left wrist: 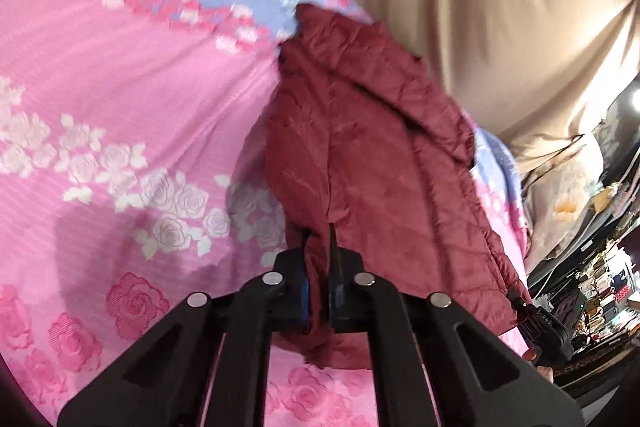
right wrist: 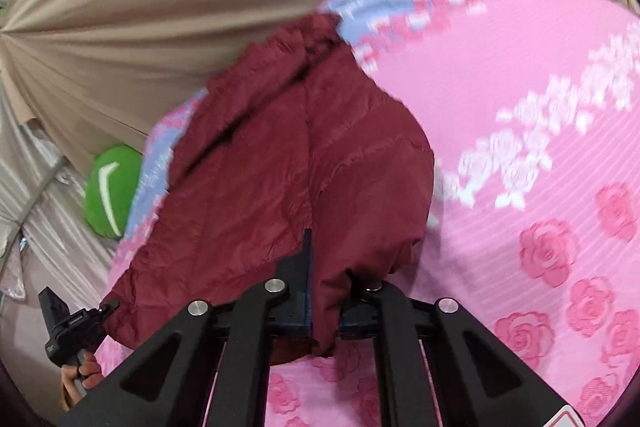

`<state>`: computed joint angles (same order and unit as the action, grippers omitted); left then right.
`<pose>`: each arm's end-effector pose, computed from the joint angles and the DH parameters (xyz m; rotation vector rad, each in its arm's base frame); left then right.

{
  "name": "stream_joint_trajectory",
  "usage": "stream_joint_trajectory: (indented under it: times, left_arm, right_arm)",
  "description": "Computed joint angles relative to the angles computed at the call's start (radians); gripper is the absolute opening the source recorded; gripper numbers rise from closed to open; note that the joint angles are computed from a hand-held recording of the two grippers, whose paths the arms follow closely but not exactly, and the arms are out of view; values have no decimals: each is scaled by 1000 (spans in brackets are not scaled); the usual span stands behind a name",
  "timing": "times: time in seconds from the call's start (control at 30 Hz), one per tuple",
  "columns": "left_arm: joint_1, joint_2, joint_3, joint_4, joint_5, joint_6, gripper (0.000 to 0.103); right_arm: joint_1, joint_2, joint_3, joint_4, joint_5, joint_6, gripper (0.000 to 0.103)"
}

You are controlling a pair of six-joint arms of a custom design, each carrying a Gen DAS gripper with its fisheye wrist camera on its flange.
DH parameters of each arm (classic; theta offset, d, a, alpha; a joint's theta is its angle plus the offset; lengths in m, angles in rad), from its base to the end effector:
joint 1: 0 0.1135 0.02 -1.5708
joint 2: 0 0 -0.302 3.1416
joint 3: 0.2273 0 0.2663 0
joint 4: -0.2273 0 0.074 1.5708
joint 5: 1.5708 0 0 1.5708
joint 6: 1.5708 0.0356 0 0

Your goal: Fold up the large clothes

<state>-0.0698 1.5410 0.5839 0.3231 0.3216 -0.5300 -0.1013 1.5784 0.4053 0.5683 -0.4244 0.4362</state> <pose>0.2948 -0.0319 0.1740 -0.3327 2.2282 -0.6836 0.2658 -0.0123 0.1390 0.3404 2.1606 0.6517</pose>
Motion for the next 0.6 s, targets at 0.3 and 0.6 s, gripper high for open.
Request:
stream_joint_trajectory:
  times: [0.3,0.6]
  left_arm:
    - [-6,-575,-171,-143,35,21,2]
    - [102,-1160,-121,-399,107,-7,2]
  right_arm:
    - [-51,-689,-248,-53,-80,-105,6]
    - [-805,-1447,-296,86,-821,436,5]
